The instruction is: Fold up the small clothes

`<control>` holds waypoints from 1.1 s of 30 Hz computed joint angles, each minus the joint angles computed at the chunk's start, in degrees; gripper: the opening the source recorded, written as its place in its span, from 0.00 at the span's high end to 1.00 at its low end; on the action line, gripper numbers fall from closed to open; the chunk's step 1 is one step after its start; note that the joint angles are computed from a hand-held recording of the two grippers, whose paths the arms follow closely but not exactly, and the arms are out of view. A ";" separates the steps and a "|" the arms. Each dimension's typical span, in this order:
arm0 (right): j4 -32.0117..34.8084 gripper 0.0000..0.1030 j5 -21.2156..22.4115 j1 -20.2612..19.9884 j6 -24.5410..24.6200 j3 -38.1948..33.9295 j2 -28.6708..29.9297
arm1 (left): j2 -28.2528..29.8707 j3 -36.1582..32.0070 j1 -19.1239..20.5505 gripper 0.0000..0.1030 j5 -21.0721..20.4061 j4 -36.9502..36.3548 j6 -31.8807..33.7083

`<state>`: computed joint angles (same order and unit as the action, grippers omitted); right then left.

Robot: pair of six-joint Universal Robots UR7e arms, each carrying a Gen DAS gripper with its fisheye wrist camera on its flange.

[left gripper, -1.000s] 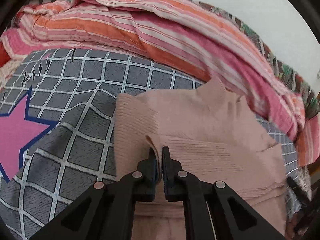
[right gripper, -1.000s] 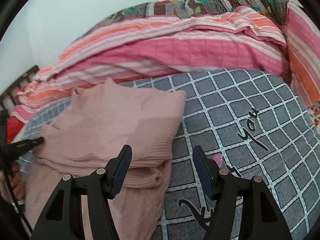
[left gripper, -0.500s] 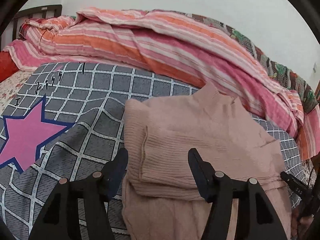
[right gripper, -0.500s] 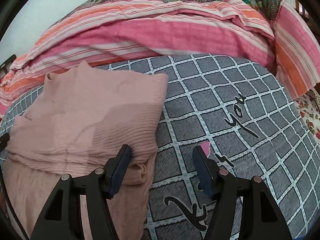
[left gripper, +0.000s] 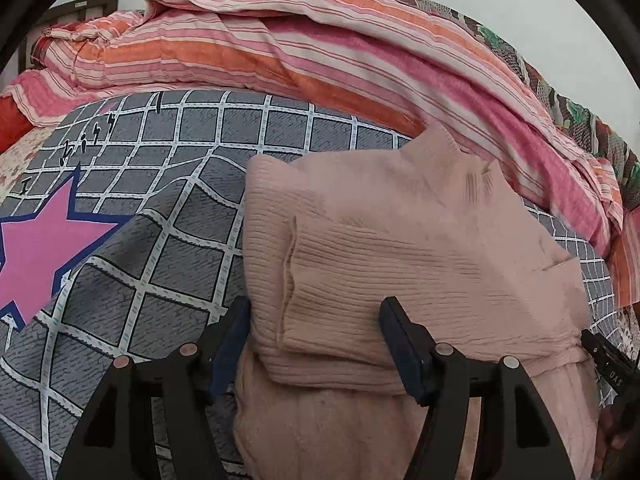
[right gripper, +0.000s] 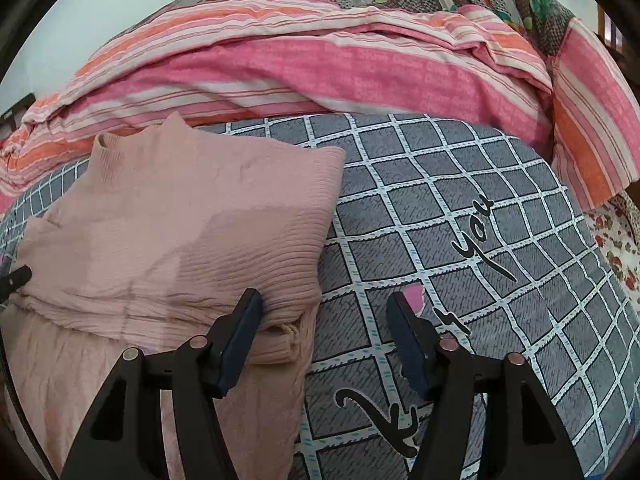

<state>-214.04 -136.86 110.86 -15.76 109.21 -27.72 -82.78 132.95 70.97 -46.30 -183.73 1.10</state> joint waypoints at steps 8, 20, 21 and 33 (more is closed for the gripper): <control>0.94 0.38 0.94 -0.37 0.88 0.46 -0.63 | 0.22 -0.47 0.21 0.36 -0.10 0.66 0.20; 1.38 0.37 1.10 -0.52 1.65 0.56 -0.78 | 0.30 -0.36 0.24 0.34 0.00 0.35 0.52; 1.38 0.37 1.10 -0.52 1.65 0.56 -0.78 | 0.30 -0.36 0.24 0.34 0.00 0.35 0.52; -0.54 0.36 1.12 -0.45 1.56 0.93 -0.42 | 0.73 -0.40 0.04 0.35 0.85 0.00 1.54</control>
<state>-214.59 -135.75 110.41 -14.20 110.14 -28.14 -82.05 132.55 71.00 -45.45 -183.74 2.64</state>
